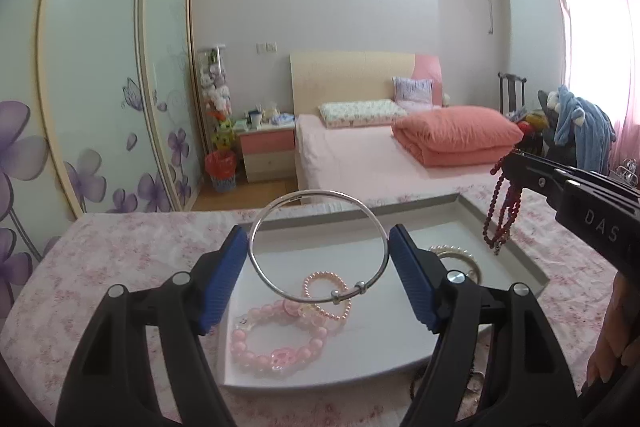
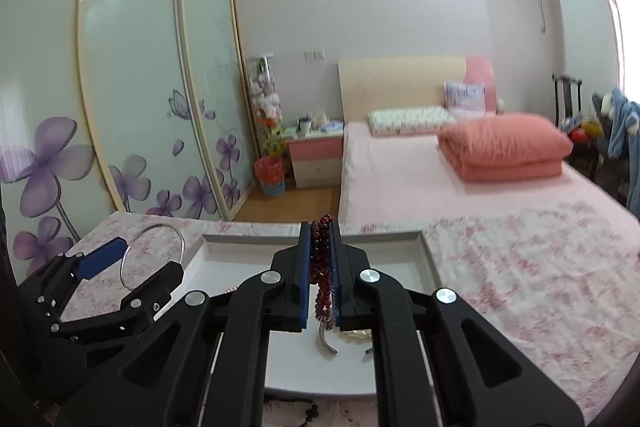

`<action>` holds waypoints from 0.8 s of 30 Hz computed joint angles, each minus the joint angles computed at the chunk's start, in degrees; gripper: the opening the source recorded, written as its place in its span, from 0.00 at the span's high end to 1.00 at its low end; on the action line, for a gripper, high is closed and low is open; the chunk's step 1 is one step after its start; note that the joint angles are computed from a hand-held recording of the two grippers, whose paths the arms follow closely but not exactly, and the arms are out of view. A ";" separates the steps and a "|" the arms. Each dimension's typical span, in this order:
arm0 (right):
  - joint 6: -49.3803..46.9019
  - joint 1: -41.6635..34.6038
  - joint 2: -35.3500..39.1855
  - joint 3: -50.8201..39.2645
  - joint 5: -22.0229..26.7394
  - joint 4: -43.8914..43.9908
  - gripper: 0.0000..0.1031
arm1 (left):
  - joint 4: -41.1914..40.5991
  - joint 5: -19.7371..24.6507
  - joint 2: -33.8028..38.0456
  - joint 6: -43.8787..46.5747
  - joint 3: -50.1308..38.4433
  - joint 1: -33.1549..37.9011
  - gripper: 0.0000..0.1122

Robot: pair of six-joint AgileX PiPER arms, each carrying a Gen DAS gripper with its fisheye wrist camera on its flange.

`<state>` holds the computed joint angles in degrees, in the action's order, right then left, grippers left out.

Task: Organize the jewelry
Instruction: 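Lower the red beads and silver bangle into the gray tray and open both tools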

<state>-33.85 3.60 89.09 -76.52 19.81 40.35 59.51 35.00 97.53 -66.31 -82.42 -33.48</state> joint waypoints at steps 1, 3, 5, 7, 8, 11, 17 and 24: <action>1.13 -0.20 1.30 -1.25 0.97 -0.68 0.91 | -2.42 -0.37 1.40 2.49 -1.60 0.91 0.37; 2.71 -0.49 3.62 -3.22 2.58 -1.31 0.91 | -5.64 -0.78 3.30 5.55 -3.46 1.91 0.37; 4.78 -0.82 6.32 -5.54 4.69 -2.45 0.91 | -8.50 -1.11 5.08 8.34 -5.04 2.79 0.37; 5.98 -0.99 8.10 -6.75 5.92 -3.11 0.91 | -10.68 -1.58 6.26 10.45 -5.86 3.62 0.37; 6.54 -1.09 8.88 -7.24 6.46 -3.40 0.91 | -11.68 -1.49 6.89 11.30 -6.46 3.78 0.37; 6.78 -1.62 10.36 -7.98 7.97 -2.92 0.91 | -15.57 -1.73 8.60 14.71 -8.10 4.72 0.37; 8.49 -2.34 11.88 -9.84 11.15 -3.42 0.78 | -19.17 -2.23 9.69 17.28 -8.79 5.70 0.36; 8.56 -3.43 9.53 -7.60 10.06 -2.15 0.62 | -16.69 -2.10 7.04 14.56 -7.11 6.15 0.36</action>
